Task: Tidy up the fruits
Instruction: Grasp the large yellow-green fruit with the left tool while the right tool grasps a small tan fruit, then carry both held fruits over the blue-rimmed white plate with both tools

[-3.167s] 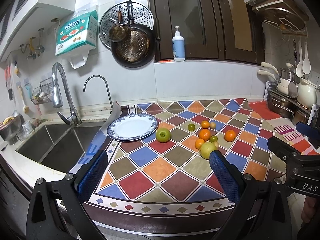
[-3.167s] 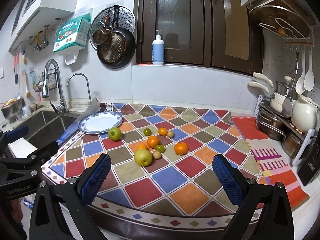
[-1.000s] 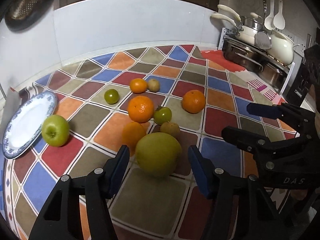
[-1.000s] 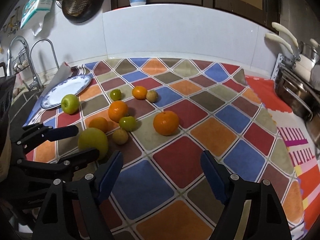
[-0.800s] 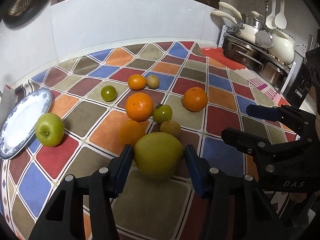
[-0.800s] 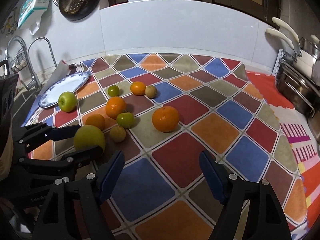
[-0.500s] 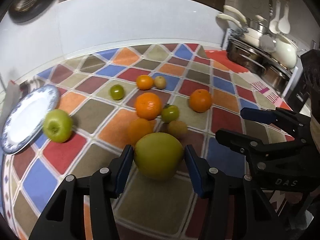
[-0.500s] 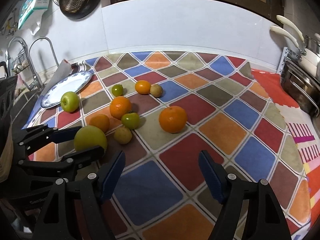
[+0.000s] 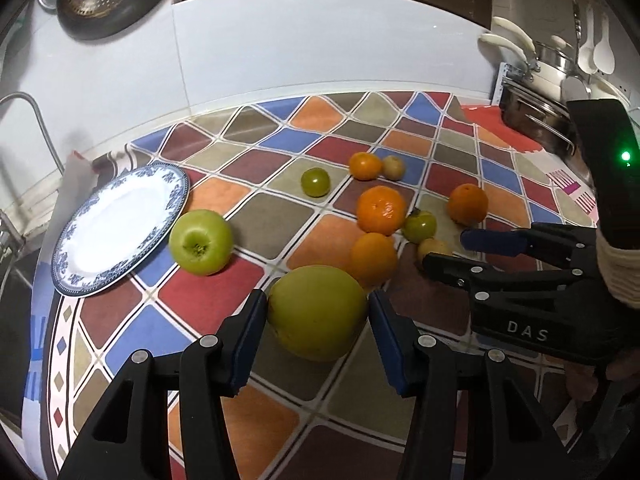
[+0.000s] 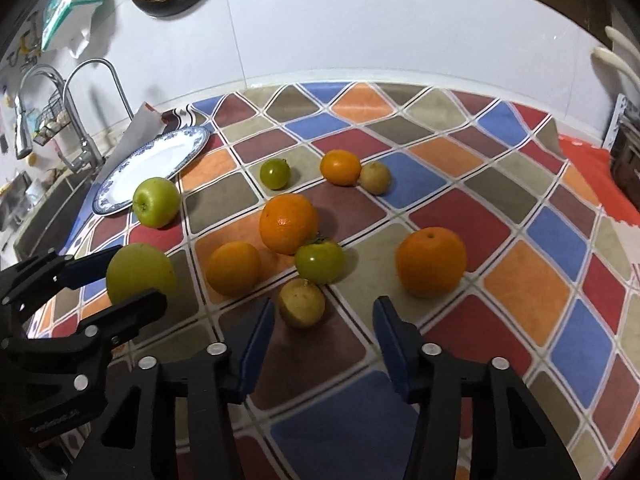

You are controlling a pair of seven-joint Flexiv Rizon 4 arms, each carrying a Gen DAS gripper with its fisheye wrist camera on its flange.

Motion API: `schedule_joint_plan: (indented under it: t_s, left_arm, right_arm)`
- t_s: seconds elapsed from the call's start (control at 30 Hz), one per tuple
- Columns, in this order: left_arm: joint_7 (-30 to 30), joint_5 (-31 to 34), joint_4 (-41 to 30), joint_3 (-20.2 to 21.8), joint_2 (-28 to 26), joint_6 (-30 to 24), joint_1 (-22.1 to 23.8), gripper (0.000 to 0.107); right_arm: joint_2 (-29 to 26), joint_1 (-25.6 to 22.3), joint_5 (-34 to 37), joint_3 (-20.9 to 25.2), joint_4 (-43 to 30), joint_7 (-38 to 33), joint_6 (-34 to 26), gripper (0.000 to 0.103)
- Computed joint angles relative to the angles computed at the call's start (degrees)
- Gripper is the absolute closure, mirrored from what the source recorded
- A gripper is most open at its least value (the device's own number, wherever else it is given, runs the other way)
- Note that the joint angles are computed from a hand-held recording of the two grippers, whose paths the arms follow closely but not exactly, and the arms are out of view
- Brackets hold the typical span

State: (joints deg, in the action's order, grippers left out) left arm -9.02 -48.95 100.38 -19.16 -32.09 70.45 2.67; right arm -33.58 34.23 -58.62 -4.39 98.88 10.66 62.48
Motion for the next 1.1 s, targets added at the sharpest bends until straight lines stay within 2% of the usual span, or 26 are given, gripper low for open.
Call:
schedule_joint_plan:
  t_s: [0.13,0.23,0.3,0.73,0.97,1.1]
  left_arm:
    - [-0.5,0.3,-0.4,0.5,-0.3,-0.2,0.0,0.055]
    - [-0.9,0.5,-0.6,0.7,-0.4,-0.6,0.2,0.055]
    - [-0.6,0.2,-0.7,0.4,-0.3,-0.9,0.5,0.055]
    - [2.1,-4.4,-3.0,1.3,1.1,-5.0,2.1,0.055]
    - [4.0,-7.1,-8.1,2.1,-0.6,-5.3,3.0,0.055]
    - [3.2,-5.8,-12.6,2.8,-2.8,-5.6,3.5,0.055]
  right_arm:
    - [-1.6,-0.2,2.6,0.8,-2.0,-2.8,-0.6,0.061]
    - [-2.1,0.2,3.6,0.6,-2.7,-4.1,-0.8,0.073]
    - [-2.2,0.7,3.7,0.2,-2.9,-4.2,-1.0,0.076]
    - [-0.8,3.4,1.8,0.3,-5.6,-3.1,-5.3,0.076]
    - [-4.4,4.1,1.3,-0.2,-14.3,-7.5,-6.5,0.076]
    - [-8.3,4.7,3.4,-1.0,-21.3,-11.9,-6.9,0.076]
